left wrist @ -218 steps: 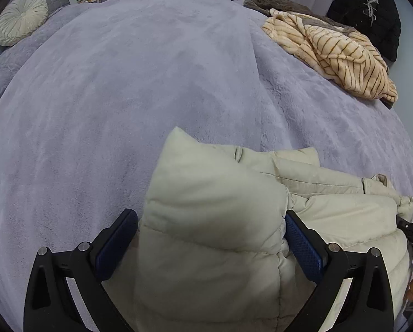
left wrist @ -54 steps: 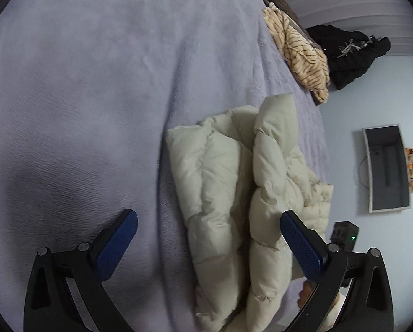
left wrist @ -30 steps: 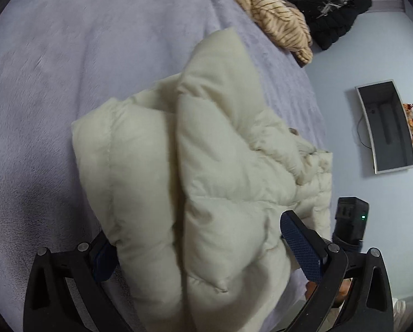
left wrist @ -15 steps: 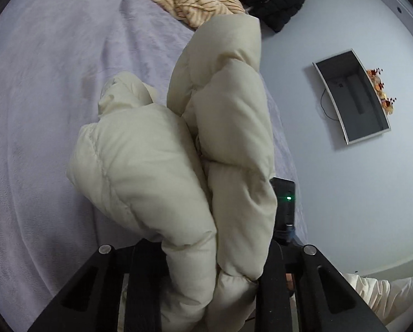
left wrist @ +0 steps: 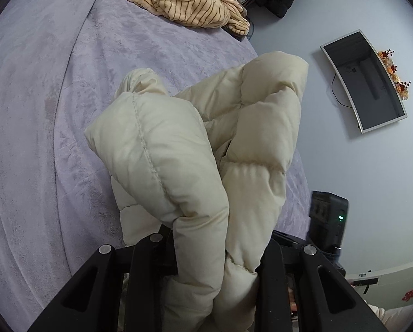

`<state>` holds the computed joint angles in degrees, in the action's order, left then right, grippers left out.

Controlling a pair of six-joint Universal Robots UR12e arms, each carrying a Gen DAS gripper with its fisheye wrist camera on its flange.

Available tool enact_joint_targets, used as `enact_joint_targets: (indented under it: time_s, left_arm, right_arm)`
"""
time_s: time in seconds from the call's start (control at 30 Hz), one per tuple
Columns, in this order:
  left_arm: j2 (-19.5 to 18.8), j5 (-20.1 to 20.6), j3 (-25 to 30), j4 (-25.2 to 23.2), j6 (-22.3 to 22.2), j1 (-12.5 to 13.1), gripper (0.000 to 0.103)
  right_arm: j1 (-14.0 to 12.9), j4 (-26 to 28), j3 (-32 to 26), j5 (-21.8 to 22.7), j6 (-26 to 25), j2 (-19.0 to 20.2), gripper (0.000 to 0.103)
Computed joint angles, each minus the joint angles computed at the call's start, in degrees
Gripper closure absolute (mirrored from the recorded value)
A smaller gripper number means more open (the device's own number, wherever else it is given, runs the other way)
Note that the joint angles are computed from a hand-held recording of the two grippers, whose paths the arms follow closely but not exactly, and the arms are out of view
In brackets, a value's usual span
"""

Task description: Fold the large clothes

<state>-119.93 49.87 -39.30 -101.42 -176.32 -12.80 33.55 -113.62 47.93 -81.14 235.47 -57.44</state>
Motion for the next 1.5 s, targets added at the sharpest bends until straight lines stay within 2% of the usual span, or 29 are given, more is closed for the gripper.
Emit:
enact_joint_targets:
  time_s: [0.07,0.1,0.17,0.2,0.23,0.3,0.37,0.4,0.43,0.5,0.57,0.7,0.8,0.83,0.87,0.9,0.93,0.97,1.03,1.1,1.17,1.23,1.37,1.5]
  left_arm:
    - [-0.1,1.4,0.6,-0.2,-0.8,-0.4,0.075]
    - [-0.2,1.9,1.2,-0.4,-1.3,-0.6,0.075]
    - [-0.7,2.2,2.4,-0.9,-2.3,-1.4,0.075]
    - [-1.0,2.4,3.3,-1.5,-2.4,-2.0,0.075]
    - [-1.6,2.6,4.4,-2.0,-2.1,-2.7,0.075]
    - [-2.8,2.8,6.8,-3.1,-1.0,-4.4,0.075]
    - [-4.2,1.5,8.9,-4.8,0.5,-5.8,0.074]
    - [-4.9,0.0,9.6,-5.8,1.6,-6.5,0.061]
    - [-5.1,-2.2,9.4,-6.2,2.5,-6.9,0.043]
    - [-5.2,-6.4,7.6,-5.1,2.8,-7.5,0.026]
    - [-5.7,-9.3,7.0,-5.1,3.0,-7.9,0.024]
    - [-6.8,-13.2,6.8,-8.2,4.5,-8.0,0.024]
    - [-5.9,-14.8,4.2,-8.1,5.3,-7.9,0.024]
    - [-5.9,-15.0,3.9,-7.4,5.1,-7.9,0.024]
    - [-5.6,-14.9,3.1,-6.2,5.0,-8.0,0.024]
    - [-5.3,-14.4,2.4,-4.9,5.3,-8.1,0.024]
    - [-5.0,-13.8,1.6,-3.7,5.6,-8.1,0.024]
    - [-4.8,-13.3,1.1,-2.7,5.6,-8.3,0.024]
    - [-4.4,-12.7,-0.2,-0.3,5.0,-8.6,0.024]
    - [-4.3,-11.3,-0.6,0.8,5.5,-9.0,0.024]
    - [-3.5,-9.5,-1.2,1.0,8.4,-9.3,0.024]
    - [-3.1,-7.6,-1.5,1.0,10.7,-9.6,0.024]
    - [-3.2,-5.7,-0.8,0.4,12.6,-10.1,0.024]
    - [-3.6,-3.0,0.9,-0.2,12.7,-10.5,0.024]
  right_arm:
    - [0.5,0.1,4.3,-5.2,0.7,-3.7,0.082]
    - [0.3,-0.6,7.4,-5.9,2.3,-5.7,0.082]
    - [-0.6,-3.4,14.1,-3.6,6.5,-9.1,0.083]
    - [-1.1,-6.5,17.8,-2.0,8.9,-10.5,0.083]
    - [-1.6,-9.4,20.6,-0.3,10.6,-11.4,0.087]
    - [-2.3,-14.9,24.8,2.4,13.2,-12.4,0.087]
    - [-2.4,-19.6,27.8,3.2,15.3,-13.0,0.088]
    - [-2.5,-21.4,28.9,3.4,16.0,-13.3,0.088]
    - [-2.4,-22.8,29.7,3.4,16.4,-13.4,0.089]
    - [-2.6,-26.0,31.6,4.0,17.5,-14.0,0.090]
    - [-2.8,-29.8,33.8,4.7,18.6,-14.6,0.090]
    - [-3.8,-36.3,37.9,7.3,21.4,-16.4,0.089]
    - [-4.5,-37.1,40.0,7.4,22.4,-18.8,0.086]
    - [-4.6,-36.6,40.6,6.7,22.4,-19.9,0.081]
    - [-4.8,-36.1,41.3,6.0,22.5,-21.1,0.065]
    - [-5.0,-36.7,42.3,5.5,23.0,-22.2,0.054]
    - [-5.2,-37.7,43.3,4.9,23.9,-23.3,0.037]
    - [-5.5,-37.5,44.0,3.8,24.7,-24.4,0.033]
    - [-6.2,-37.2,45.0,1.9,25.8,-26.3,0.033]
    - [-7.1,-41.1,46.7,1.5,28.3,-27.6,0.033]
    - [-8.4,-44.2,47.8,2.0,29.6,-28.4,0.033]
    - [-9.7,-42.8,46.3,4.7,26.7,-27.8,0.033]
    - [-11.7,-34.5,39.9,12.0,17.2,-24.9,0.032]
    - [-13.1,-21.9,31.2,18.2,7.5,-20.3,0.032]
